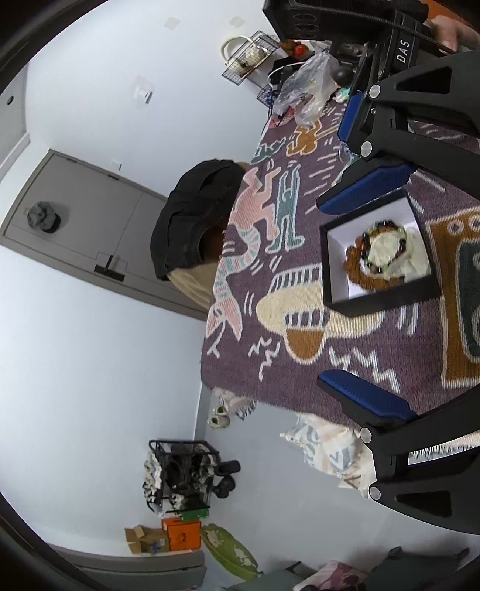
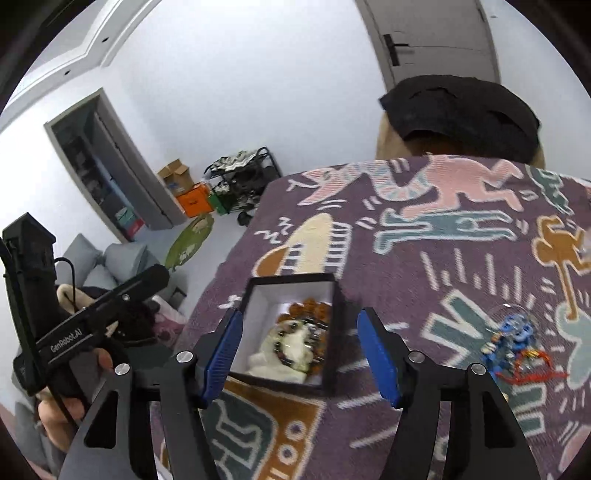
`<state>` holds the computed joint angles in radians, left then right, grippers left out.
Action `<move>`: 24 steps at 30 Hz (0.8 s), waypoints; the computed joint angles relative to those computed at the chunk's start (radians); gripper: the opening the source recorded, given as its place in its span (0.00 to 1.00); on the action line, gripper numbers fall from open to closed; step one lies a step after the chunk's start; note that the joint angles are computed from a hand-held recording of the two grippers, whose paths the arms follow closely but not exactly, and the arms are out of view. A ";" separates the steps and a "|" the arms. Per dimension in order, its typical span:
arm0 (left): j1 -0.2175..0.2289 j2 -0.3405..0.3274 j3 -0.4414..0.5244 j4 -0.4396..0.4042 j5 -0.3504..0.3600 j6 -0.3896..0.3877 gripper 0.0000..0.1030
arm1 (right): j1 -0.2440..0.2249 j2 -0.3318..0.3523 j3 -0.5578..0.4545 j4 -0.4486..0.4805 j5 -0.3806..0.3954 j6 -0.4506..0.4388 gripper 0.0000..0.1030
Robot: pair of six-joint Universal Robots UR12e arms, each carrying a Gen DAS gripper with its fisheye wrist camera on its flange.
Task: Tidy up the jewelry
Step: 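Open the left tool to release the pouch into the box, then move the left tool to the blue beaded bracelet and close on it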
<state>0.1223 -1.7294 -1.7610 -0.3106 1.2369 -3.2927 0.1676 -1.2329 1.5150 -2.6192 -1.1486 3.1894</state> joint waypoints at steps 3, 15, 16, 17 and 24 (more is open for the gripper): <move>-0.013 -0.002 0.005 0.004 -0.005 0.004 0.88 | -0.020 -0.018 0.029 -0.015 -0.003 0.027 0.63; -0.073 -0.006 0.018 0.004 -0.007 0.049 0.89 | -0.098 -0.088 0.140 -0.097 -0.024 0.142 0.92; -0.078 -0.007 0.020 0.005 -0.005 0.053 0.89 | -0.102 -0.093 0.147 -0.104 -0.031 0.143 0.92; -0.084 -0.007 0.022 0.004 -0.004 0.057 0.89 | -0.107 -0.097 0.153 -0.107 -0.033 0.146 0.92; -0.119 -0.018 0.043 -0.021 0.003 0.084 0.94 | -0.140 -0.122 0.195 -0.130 -0.040 0.179 0.95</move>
<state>0.0036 -1.7470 -1.7184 -0.3313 1.2396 -3.2087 0.0276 -1.3550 1.7097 -2.7493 -1.1891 3.3685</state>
